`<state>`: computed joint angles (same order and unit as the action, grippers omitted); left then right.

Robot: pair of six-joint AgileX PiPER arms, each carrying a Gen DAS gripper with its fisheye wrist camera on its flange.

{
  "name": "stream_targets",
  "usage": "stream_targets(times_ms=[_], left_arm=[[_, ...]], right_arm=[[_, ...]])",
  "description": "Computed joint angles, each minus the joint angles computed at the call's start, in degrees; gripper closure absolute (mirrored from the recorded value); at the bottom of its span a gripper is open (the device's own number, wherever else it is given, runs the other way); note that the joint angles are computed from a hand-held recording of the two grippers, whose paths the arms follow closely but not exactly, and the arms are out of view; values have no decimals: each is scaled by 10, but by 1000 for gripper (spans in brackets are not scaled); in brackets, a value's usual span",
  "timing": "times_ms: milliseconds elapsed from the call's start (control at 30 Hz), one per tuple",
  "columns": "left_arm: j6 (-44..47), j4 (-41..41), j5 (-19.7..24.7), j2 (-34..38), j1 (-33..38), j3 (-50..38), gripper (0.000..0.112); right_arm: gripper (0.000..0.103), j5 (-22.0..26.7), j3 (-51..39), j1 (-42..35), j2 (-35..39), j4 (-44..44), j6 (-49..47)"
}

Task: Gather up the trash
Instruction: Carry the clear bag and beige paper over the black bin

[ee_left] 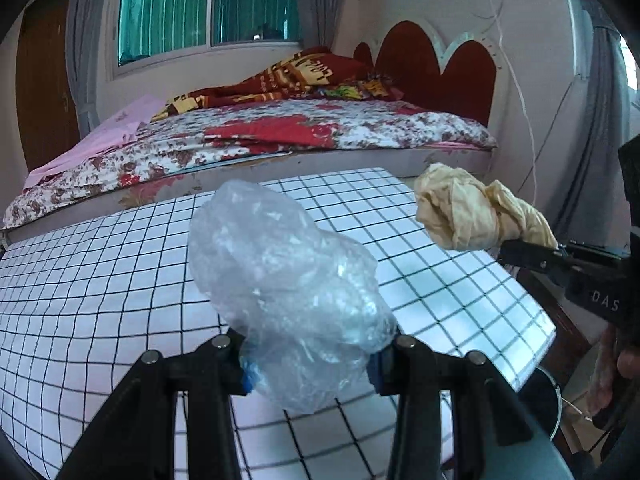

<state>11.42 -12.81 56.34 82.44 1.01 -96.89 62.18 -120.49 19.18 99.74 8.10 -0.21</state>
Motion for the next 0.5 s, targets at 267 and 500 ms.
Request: stream_targets(times_ms=[267,500], left_arm=[[-39,39,-12,-58,-53,55,70],[-81,61,-19,-100,-104,100,70]], right_arm=[[99,-44,162,-28,-125,10,-11],[99,-61,262,-52,-224,17,-23]])
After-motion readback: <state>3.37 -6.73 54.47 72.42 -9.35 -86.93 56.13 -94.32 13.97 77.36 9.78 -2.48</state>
